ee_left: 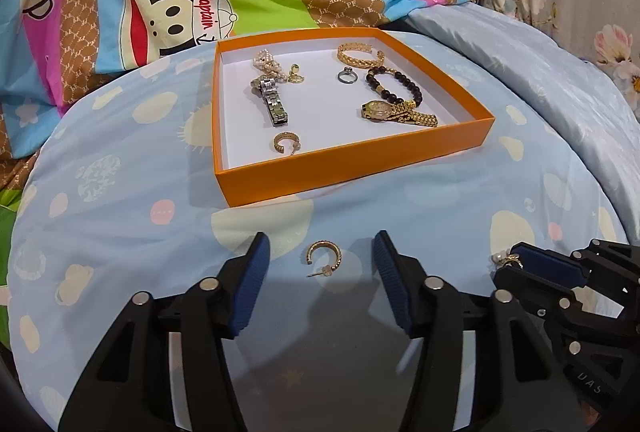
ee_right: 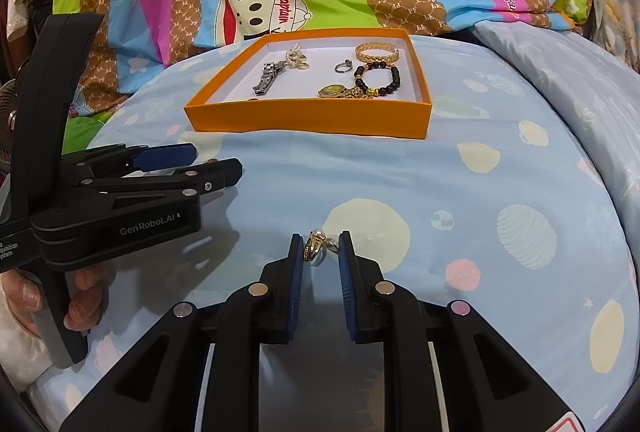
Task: Organize jewelry
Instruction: 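Grasp a gold hoop earring with the left gripper while the right gripper holds its earring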
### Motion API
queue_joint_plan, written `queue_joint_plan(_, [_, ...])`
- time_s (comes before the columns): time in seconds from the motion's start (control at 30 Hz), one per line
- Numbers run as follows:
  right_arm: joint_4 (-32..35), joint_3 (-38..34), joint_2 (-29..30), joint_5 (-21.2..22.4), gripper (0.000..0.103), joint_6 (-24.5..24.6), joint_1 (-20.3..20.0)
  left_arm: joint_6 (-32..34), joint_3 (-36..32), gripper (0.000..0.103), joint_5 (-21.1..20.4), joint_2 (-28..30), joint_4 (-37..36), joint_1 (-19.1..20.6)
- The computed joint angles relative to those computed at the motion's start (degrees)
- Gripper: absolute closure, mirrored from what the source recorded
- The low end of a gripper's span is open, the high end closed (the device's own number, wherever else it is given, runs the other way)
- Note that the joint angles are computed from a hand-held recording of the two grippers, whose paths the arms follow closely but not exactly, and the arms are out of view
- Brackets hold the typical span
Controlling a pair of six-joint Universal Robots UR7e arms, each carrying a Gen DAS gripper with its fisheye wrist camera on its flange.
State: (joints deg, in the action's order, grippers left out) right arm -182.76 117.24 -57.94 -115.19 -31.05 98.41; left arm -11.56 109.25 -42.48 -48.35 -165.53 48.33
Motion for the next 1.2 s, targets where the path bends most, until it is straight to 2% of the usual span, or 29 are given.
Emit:
queue_joint_plan(0.1, [0.1,0.0,-0.1,0.1,0.086,0.0,0.0,0.1,0.1,0.063,-0.4,-0.1,-0.4,0.1])
queue_joint_plan(0.23, [0.0,0.0,-0.1,0.0,0.086,0.1,0.0,0.9,0.2,0.080,-0.9,-0.1,-0.6,0.0])
queue_joint_plan(0.33, [0.1,0.1,-0.1,0.0,0.086,0.1,0.0,1.4,0.3,0.087,-1.2,-0.1,-0.8,-0.1])
queue_joint_plan(0.7, [-0.5,0.4,-0.3,0.6,0.086,0.4,-0.1,1.1,1.3,0.087,-1.9,-0.8,-1.6,-0.5])
queue_joint_plan(1.2, [-3.0,4.3,-2.8,2.9,0.086,2.0,-0.4,-3.0,7.6,0.087,-2.5,-3.9,-4.2,-3.2])
